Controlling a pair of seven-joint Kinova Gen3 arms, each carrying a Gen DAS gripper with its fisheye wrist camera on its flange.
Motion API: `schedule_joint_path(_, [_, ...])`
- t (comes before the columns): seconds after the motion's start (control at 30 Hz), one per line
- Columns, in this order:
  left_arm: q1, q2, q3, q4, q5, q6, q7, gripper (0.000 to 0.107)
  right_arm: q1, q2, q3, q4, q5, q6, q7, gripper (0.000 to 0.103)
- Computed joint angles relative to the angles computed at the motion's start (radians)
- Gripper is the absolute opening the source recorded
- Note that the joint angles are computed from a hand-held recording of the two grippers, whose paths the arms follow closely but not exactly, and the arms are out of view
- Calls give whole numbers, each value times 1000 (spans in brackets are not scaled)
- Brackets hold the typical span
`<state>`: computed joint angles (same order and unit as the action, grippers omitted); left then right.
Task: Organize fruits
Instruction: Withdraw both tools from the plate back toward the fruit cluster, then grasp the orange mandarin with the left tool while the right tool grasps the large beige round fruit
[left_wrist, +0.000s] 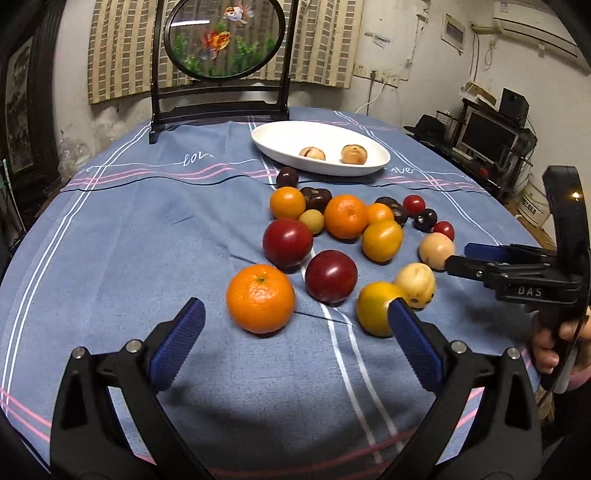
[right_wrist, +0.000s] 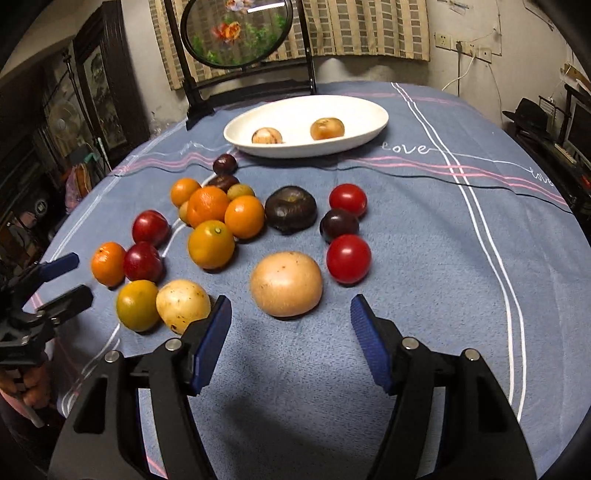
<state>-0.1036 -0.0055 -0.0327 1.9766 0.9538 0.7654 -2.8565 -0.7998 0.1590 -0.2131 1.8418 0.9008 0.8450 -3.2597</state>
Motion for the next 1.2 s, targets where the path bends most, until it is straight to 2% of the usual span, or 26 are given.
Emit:
schedule_joint_path(0.13, [8,22,11,-31,-80,3,114,101,10,21,5,-31,-33,-3,50,67])
schedule_joint_path(0.27, [-16,27,2,-21,-33,30,84,101,24,46,21,-74,-86,-11,122,67])
schedule_joint_path(0.53, [-20,27,10,-14,-27,21,85,101,28,63,54,-106,-163,-14,193,65])
schedule_joint_path(0.67, [-12,29,16,-23,-54,10,116,101,19,84,63,-141,-174,32,219,55])
schedule_joint_path(0.73, [-12,31,16,-25,-57,10,123,101,3,88,77,-148,-172,54,214,48])
schedule_joint_path(0.87, [-4,39,23,-42,-96,0,181,100,28,47,74,-82,-158,-35,153,47])
schedule_joint_path(0.97, [13,29,34,-44,-143,-48,243,100,37,35,69,-64,-148,-61,131,46])
schedule_joint_path(1.07, [36,-3,36,-17,-115,-127,206,96,44,21,64,-42,-129,-94,111,46])
schedule_joint_path(1.13, [57,-2,48,-21,-162,-172,232,91,49,9,61,-23,-112,-119,89,46])
schedule_joint_path(1.2, [75,29,53,-53,-243,-158,297,71,58,5,57,-17,-116,-130,80,46])
